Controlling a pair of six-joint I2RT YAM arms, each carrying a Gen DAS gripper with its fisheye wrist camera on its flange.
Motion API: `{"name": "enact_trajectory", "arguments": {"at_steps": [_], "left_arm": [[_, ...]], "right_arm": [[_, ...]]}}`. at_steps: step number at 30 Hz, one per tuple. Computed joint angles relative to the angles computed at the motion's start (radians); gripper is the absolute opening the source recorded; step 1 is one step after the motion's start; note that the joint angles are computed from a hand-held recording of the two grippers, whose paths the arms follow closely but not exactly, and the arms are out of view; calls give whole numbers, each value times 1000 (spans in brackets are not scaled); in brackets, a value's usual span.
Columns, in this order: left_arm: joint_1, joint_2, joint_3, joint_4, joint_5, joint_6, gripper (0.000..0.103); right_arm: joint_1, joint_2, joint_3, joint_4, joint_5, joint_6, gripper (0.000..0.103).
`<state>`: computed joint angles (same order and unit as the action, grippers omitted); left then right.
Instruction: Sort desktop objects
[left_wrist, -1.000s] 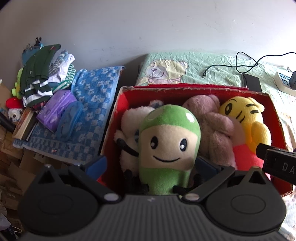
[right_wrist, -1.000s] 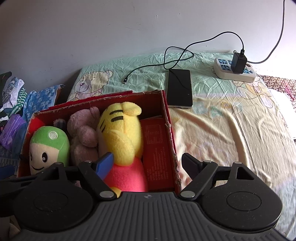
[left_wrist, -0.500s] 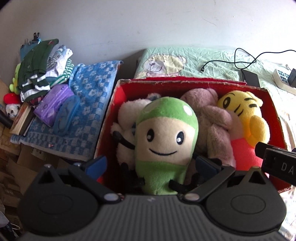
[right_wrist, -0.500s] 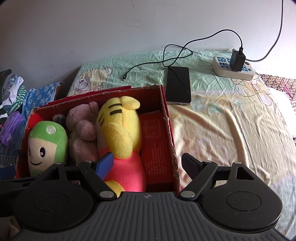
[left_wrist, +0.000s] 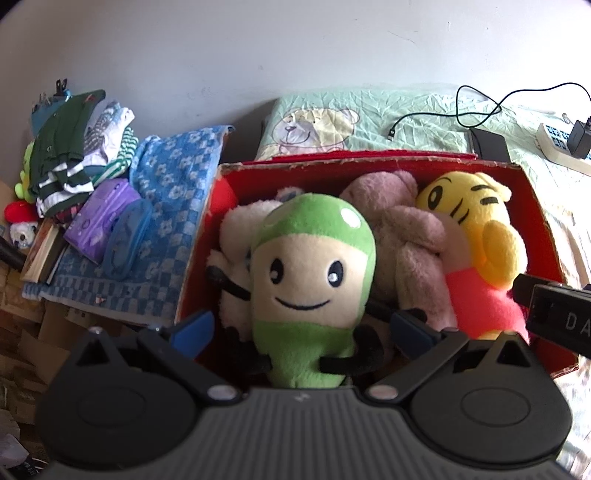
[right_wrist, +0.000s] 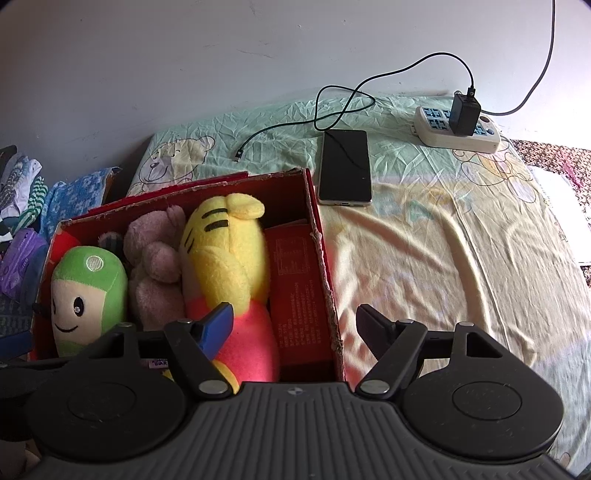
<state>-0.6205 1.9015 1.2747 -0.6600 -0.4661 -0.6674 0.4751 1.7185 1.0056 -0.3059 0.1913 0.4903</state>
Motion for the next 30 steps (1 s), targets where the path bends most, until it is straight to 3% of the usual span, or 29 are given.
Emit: {"name": "enact_trajectory", "arguments": {"at_steps": [30], "left_arm": [[-85,-112,-89,-26,-10,-85,102]], "right_arm": [[54,-158,-126,6,32,-2,76]]}}
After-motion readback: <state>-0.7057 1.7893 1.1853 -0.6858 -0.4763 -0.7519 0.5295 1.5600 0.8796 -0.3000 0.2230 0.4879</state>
